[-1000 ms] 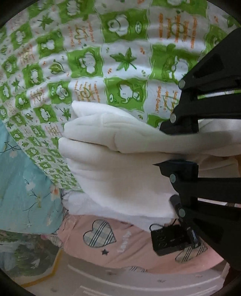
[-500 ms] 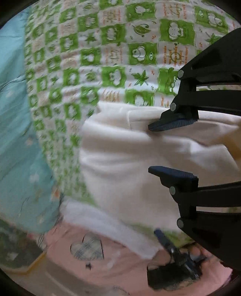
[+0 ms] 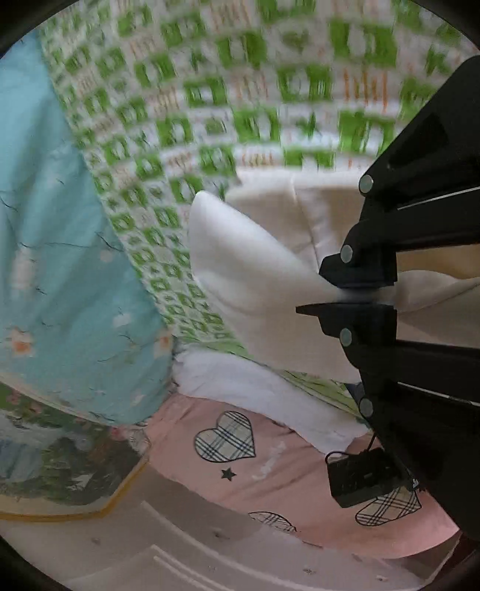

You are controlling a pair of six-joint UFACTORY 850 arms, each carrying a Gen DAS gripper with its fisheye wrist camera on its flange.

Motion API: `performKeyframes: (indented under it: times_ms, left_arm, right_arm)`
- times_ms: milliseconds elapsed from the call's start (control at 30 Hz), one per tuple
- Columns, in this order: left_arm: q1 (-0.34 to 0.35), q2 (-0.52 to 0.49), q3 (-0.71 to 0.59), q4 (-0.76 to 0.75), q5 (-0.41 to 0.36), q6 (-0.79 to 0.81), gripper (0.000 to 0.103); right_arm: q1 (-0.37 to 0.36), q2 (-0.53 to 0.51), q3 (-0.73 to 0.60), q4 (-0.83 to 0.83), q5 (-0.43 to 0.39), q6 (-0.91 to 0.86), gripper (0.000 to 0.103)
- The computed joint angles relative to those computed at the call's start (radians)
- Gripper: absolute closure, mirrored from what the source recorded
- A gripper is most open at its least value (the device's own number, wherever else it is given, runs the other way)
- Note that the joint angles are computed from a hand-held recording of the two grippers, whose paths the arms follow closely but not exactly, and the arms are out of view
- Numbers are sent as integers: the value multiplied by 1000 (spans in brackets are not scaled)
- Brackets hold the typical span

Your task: Fold large clothes

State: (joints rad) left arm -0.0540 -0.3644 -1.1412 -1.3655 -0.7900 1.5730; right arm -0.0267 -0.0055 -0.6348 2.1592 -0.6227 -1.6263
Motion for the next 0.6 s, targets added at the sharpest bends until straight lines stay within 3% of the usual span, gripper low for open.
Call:
performKeyframes:
  times_ms: [67, 133, 200, 300, 467, 600]
  left_arm:
    - [-38, 11, 15, 10, 73, 26, 55]
    - [-70, 11, 25, 19, 162, 40, 55]
    - [-77, 2, 25, 29, 196, 36, 54]
    - [-61, 7, 13, 76, 165, -13, 55]
    - [-10, 10, -29, 22, 38, 8, 54]
    - [-44, -65, -153, 77, 52, -57, 62]
  right_arm:
    - [4, -8, 0, -68, 108, 50, 97]
    - [8, -59, -9, -106, 132, 85, 97]
    - [14, -97, -19, -106, 140, 84, 97]
    - [21, -109, -24, -104, 153, 86, 92]
    - [55, 6, -22, -145, 315, 130, 83]
    - [66, 38, -32, -118, 208, 112, 83]
